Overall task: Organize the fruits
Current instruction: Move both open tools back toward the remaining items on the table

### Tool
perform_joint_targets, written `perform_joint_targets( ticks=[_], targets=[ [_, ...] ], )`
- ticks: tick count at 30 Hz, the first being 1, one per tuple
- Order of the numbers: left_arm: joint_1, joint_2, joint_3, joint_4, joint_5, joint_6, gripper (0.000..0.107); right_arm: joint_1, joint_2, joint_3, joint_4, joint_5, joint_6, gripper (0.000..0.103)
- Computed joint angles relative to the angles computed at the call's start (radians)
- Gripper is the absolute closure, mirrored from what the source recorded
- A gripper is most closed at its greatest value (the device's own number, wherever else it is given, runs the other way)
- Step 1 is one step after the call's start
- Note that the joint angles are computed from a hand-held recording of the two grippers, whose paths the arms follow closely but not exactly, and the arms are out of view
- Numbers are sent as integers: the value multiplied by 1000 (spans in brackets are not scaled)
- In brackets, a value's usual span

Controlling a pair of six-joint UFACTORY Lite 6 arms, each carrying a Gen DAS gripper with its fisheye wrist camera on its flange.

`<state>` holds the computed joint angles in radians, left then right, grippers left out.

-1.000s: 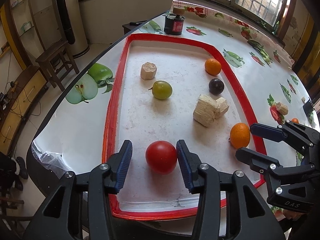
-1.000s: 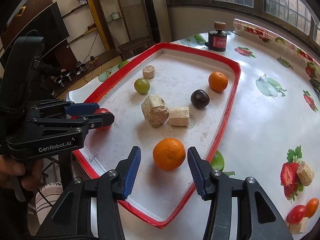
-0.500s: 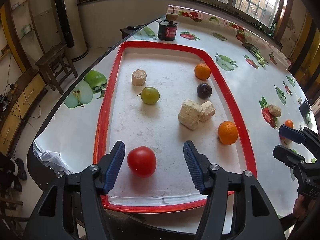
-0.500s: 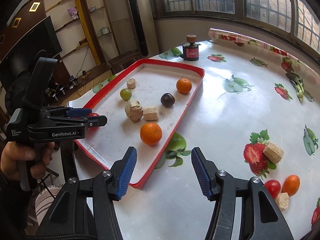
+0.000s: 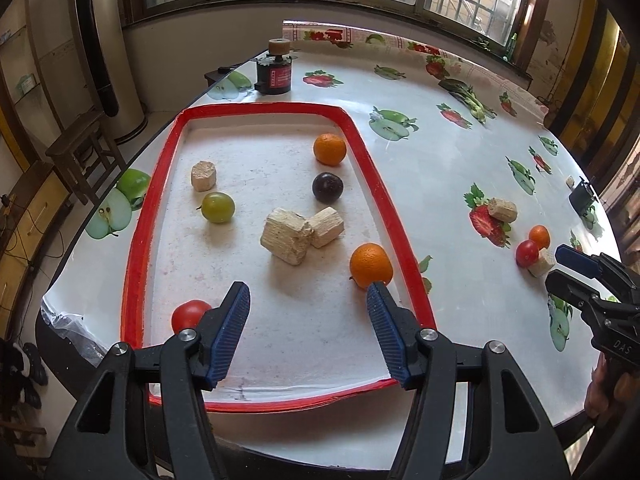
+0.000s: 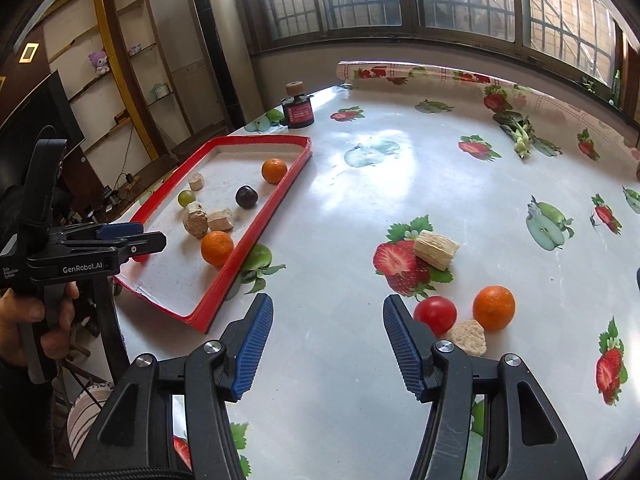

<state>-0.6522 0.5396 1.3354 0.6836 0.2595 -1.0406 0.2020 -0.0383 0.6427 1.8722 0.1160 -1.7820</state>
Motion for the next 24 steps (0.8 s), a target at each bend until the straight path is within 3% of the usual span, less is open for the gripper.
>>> perform_joint_targets(
  ticks=[15,24],
  targets=[
    [-139,137,239,-211,60,224,47,-252,-202,-180,-336,58,246,44],
    [-209,272,435,-339,127,362,47,-389,-204,-210,-317,118,172,43]
  ],
)
